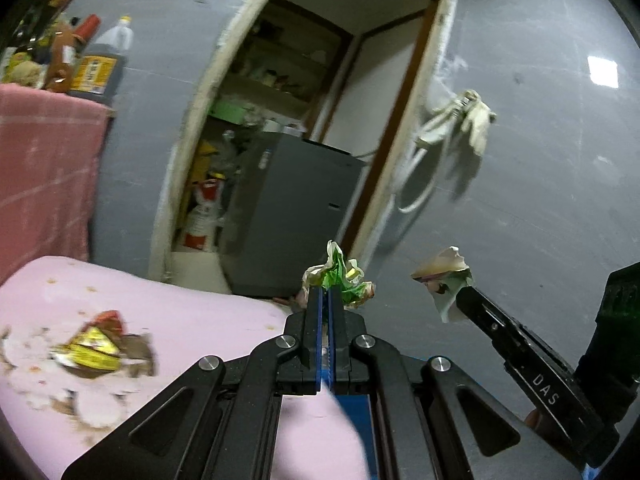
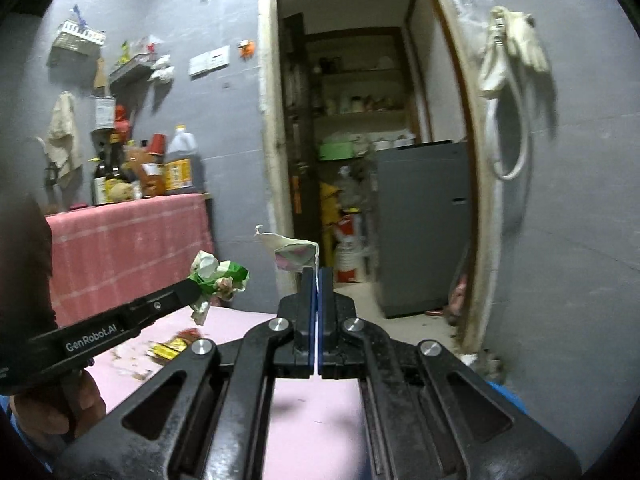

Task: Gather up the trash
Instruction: 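Carry the green wrapper in the left tool while the right tool carries the white scrap toward the basin, then open the left tool over the basin while the right tool releases the white scrap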

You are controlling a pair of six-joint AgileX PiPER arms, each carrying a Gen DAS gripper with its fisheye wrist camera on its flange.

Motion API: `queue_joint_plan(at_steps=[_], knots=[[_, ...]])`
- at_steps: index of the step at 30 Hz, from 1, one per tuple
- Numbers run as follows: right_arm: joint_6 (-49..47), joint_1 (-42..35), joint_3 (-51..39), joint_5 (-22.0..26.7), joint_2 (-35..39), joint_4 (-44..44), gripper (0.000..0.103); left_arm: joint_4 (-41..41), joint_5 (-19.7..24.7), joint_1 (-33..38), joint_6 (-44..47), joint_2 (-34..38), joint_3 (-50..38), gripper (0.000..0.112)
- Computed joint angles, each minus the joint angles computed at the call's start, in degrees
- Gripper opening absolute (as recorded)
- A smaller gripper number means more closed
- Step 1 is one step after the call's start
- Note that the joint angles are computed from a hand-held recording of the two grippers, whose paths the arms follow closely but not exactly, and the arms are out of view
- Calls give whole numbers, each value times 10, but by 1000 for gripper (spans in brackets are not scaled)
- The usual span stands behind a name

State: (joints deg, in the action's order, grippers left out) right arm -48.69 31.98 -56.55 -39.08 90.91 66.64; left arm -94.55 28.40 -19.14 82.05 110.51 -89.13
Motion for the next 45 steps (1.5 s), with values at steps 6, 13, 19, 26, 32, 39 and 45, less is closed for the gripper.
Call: queue_joint_plan(at_steps=[6, 13, 19, 26, 32, 39, 45], knots=[[39, -39, 83, -4, -50, -8, 1, 94, -18, -55, -94, 41, -55, 1], [83, -78, 138, 18, -65, -19, 1, 254, -17, -96, -268, 97, -123, 1], [114, -127, 157, 60, -55, -10, 1, 374, 9, -111, -392, 140, -172, 1], [113, -179, 147, 124, -25, 19, 1, 517, 77, -119, -549, 204, -267, 2], [215, -219, 146, 169, 1, -70, 3, 562, 130, -116, -616, 250, -329, 6], [249, -233, 141, 190, 13, -98, 5, 547, 113, -113, -601, 235, -294, 25], [233, -226, 140, 178, 8, -82, 8, 524, 73, -109, -568, 199, -242, 31]])
